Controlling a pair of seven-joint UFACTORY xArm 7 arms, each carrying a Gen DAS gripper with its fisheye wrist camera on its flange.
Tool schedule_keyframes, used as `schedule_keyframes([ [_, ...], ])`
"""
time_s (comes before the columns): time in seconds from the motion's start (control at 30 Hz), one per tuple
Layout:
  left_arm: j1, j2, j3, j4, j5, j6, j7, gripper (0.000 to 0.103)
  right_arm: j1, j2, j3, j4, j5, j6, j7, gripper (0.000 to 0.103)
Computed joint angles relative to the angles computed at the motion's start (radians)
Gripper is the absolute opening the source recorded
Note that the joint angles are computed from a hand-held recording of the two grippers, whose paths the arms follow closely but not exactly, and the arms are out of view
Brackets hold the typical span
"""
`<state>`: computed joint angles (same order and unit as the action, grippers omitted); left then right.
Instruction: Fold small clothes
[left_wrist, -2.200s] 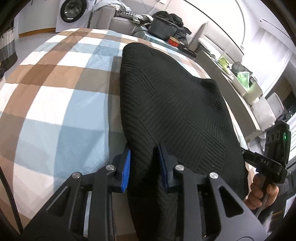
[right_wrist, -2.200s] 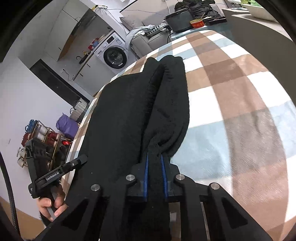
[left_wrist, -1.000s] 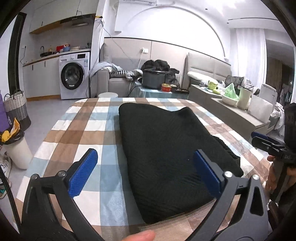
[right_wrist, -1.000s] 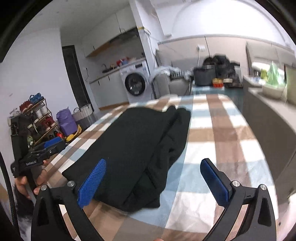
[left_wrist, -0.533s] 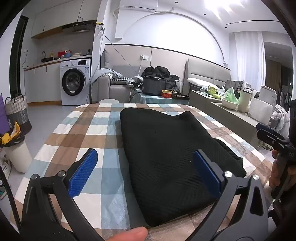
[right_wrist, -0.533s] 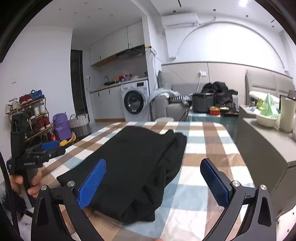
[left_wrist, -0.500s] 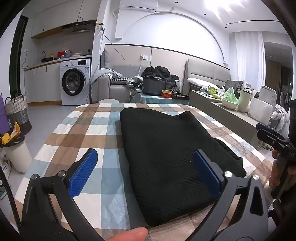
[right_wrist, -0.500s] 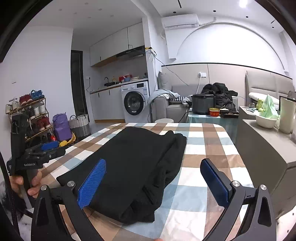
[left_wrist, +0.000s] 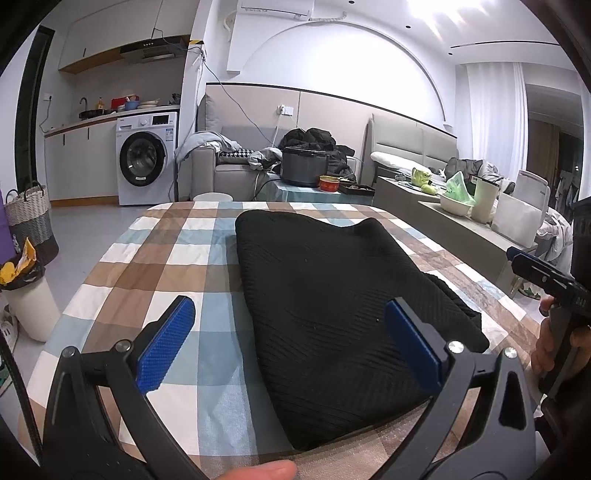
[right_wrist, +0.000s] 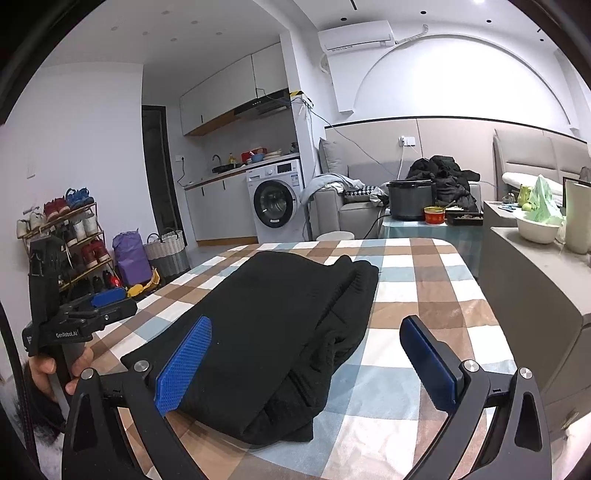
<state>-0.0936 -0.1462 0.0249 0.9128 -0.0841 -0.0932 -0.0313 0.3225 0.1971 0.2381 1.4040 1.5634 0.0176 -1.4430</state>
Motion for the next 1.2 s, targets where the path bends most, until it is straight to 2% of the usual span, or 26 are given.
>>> schedule_keyframes([
  [1.2, -0.008, 0.002, 0.008, -0.001, -0.003, -0.005, 0.005, 0.102, -0.007, -0.007, 0.008, -0.011, -0.027, -0.004, 0.030, 0.103],
])
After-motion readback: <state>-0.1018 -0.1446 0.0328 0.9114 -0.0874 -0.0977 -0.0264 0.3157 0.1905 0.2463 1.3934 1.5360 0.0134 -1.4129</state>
